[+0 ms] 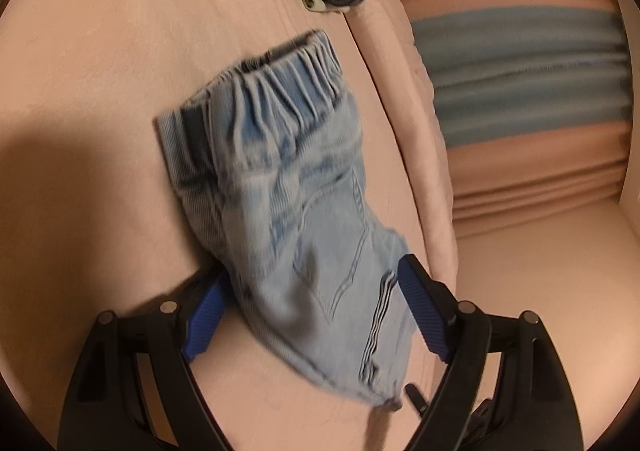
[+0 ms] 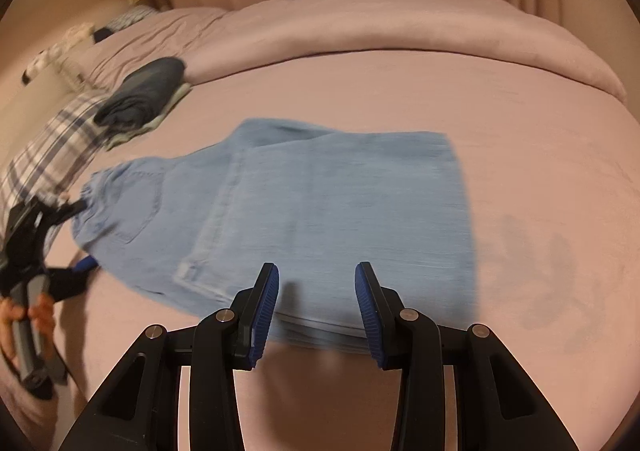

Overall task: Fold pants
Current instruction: 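Grasp the elastic waistband with the left tool and lift it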

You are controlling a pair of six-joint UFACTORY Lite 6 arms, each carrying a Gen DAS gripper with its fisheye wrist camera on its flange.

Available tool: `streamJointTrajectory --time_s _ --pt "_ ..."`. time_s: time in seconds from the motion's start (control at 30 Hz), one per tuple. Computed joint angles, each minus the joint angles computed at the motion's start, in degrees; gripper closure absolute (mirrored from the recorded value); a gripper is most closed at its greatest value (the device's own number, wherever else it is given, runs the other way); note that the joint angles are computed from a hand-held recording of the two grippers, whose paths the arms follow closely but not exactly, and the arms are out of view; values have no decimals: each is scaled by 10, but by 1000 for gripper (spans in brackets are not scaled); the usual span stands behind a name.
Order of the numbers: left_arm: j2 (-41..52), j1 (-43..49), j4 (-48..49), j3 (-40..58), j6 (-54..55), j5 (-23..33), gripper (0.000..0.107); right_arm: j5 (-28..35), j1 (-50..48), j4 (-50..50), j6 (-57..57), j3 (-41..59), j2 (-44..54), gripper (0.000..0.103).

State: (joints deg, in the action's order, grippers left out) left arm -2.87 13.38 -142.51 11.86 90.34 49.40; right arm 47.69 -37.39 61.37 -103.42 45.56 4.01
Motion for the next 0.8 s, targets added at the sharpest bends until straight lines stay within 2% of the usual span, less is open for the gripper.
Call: streamJointTrajectory --time_s 0.07,0.2,0.27,0.3,0.33,0.4,0.5,0.63,0.8 --pt "24 -23 -28 30 -2 -10 24 -5 30 -2 11 -12 -13 63" --pt "32 -25 -15 60 -31 -26 25 -20 96 -2 33 -30 -36 63" --pt "12 -33 -8 65 -37 -64 35 -23 133 -3 55 -25 -34 63" --pt "4 -40 -1 73 -39 -103 47 -25 148 -1 63 -19 -31 63" --pt "5 -49 1 82 -41 -141 63 -29 170 2 73 -11 -23 63" --pt "28 -49 -4 93 -30 -162 80 -50 212 9 90 5 -8 63" --pt "38 -34 -9 78 -7 -128 80 -82 274 17 121 36 24 63" --pt "30 -32 1 75 10 -137 81 -136 345 17 166 96 81 77" --pt "45 -14 28 82 7 -122 83 -179 405 -76 320 228 218 83"
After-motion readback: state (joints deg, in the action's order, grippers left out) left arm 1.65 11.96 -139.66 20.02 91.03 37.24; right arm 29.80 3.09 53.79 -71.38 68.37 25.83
